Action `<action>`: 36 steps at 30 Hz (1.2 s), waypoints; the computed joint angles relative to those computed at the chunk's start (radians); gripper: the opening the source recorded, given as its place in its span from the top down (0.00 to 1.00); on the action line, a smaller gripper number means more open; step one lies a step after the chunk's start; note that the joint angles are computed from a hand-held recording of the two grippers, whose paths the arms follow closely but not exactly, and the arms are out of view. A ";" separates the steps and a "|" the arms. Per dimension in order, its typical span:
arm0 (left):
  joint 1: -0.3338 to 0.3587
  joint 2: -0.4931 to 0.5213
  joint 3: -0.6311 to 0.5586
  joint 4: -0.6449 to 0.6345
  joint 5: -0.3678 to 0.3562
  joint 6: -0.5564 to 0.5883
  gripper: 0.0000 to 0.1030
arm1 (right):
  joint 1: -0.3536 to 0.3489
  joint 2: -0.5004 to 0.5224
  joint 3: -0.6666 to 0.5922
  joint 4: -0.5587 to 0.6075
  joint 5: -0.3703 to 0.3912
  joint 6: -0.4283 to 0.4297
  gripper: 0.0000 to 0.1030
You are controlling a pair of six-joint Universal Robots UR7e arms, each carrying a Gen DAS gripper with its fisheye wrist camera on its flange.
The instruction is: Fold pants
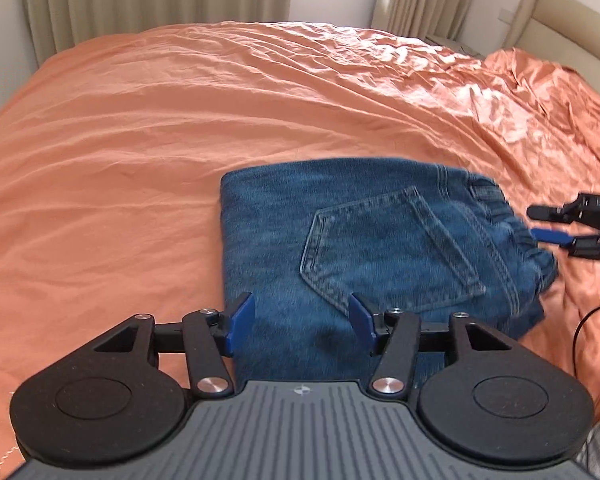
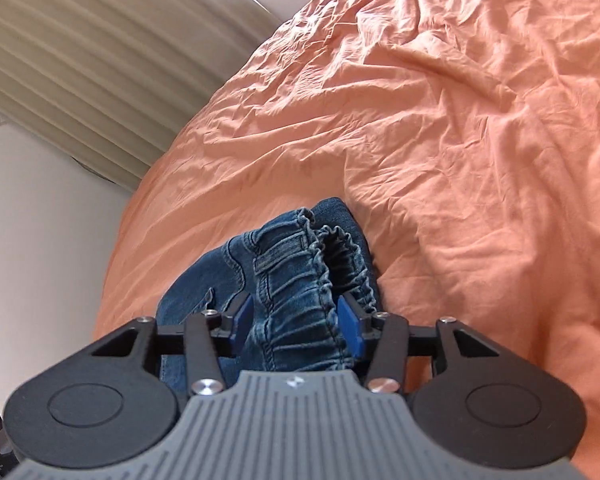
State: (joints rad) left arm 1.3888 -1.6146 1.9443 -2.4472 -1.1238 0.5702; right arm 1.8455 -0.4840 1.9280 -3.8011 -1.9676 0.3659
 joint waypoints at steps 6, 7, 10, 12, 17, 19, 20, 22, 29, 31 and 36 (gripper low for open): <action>-0.001 -0.093 0.092 0.014 0.020 0.139 0.30 | 0.028 0.003 0.113 -0.171 -0.017 0.064 0.51; -0.003 -0.107 0.111 0.013 0.032 0.169 0.29 | 0.022 0.003 0.132 -0.186 0.003 0.078 0.49; -0.005 -0.134 0.155 0.004 0.064 0.241 0.29 | 0.000 0.011 0.167 -0.208 0.062 0.118 0.40; -0.002 -0.139 0.183 -0.019 0.095 0.271 0.29 | -0.024 0.020 0.169 -0.216 0.105 0.156 0.40; 0.007 -0.094 0.236 -0.173 0.183 0.328 0.33 | -0.097 0.066 0.148 -0.258 0.256 0.280 0.44; 0.007 -0.078 0.241 -0.217 0.196 0.331 0.41 | -0.090 0.080 0.124 -0.255 0.233 0.272 0.55; 0.008 -0.071 0.241 -0.231 0.201 0.334 0.45 | -0.081 0.079 0.112 -0.231 0.203 0.257 0.63; 0.007 -0.069 0.238 -0.229 0.202 0.340 0.69 | -0.074 0.082 0.103 -0.232 0.195 0.234 0.77; -0.019 -0.127 0.269 -0.277 0.220 0.441 0.83 | -0.061 0.069 0.141 -0.290 0.240 0.196 0.89; -0.018 -0.118 0.290 -0.308 0.243 0.487 0.83 | -0.073 0.067 0.136 -0.207 0.204 0.269 0.89; 0.016 -0.065 0.275 -0.290 0.268 0.429 0.82 | -0.066 0.068 0.105 -0.125 0.144 0.251 0.90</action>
State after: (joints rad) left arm 1.4053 -1.6796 2.2195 -2.7370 -0.8562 0.9990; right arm 1.7798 -0.4162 2.0326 -3.9264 -1.8239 0.6167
